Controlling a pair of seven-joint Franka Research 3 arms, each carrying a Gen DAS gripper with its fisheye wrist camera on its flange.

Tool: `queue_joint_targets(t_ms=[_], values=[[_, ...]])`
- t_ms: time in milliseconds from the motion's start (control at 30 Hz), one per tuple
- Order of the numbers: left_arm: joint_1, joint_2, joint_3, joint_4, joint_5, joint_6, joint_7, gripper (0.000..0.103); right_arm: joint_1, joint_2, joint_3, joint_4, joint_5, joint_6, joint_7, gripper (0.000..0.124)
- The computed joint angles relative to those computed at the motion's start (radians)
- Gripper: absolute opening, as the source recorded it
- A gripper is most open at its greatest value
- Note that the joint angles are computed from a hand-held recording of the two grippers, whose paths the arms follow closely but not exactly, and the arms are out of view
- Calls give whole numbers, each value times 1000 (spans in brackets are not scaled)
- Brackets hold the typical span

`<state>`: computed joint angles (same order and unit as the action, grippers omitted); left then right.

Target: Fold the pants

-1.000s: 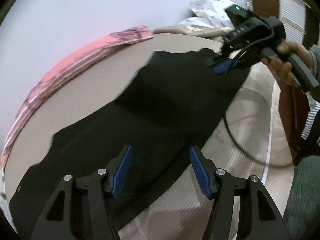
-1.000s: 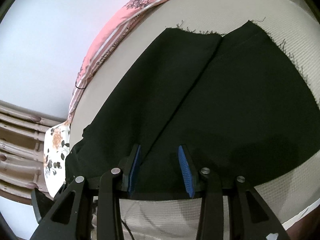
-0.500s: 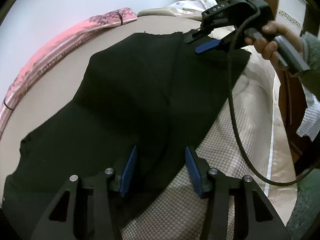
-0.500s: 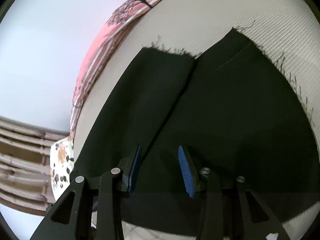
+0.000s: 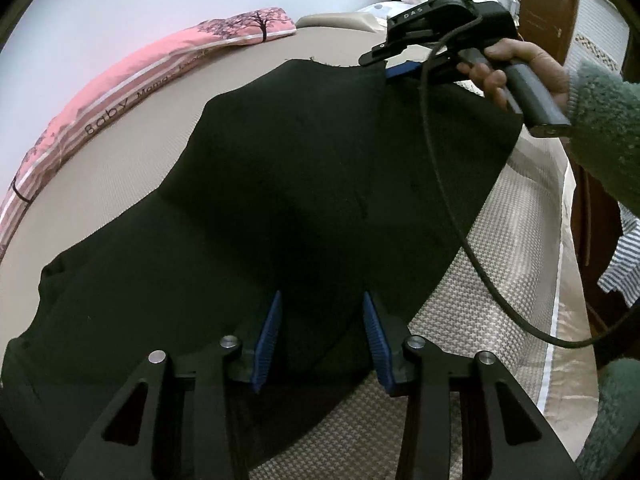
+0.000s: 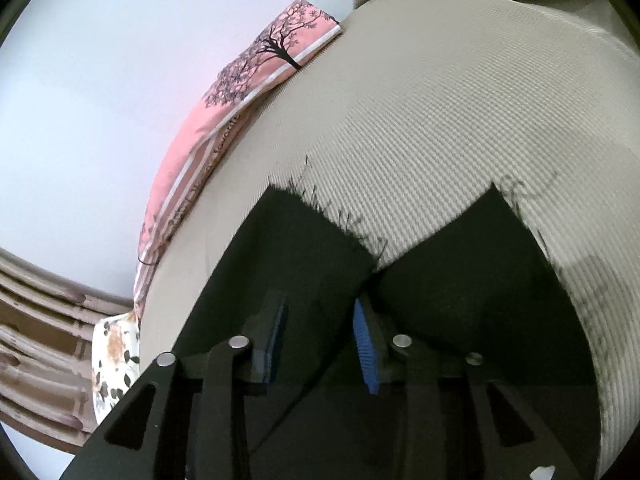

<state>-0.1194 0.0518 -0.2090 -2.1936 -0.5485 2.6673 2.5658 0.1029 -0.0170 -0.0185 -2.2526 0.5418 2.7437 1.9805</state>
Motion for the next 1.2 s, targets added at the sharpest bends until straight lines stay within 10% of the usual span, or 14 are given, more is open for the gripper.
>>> queue_joint_targets(t_ms=[167, 700, 833, 1200], values=[[1, 1, 0, 1, -20, 0, 10, 42, -8, 12, -6, 18, -2, -18, 6, 5], [-22, -25, -10, -41, -50, 102, 58, 39, -25, -200, 61, 4, -288, 32, 300, 4], [-28, -28, -3, -34, -95, 119, 105, 16, -85, -324, 107, -82, -420, -29, 437, 4], [-13, -19, 10, -21, -78, 13, 237, 14, -121, -587, 152, -355, -457, -318, 679, 3]])
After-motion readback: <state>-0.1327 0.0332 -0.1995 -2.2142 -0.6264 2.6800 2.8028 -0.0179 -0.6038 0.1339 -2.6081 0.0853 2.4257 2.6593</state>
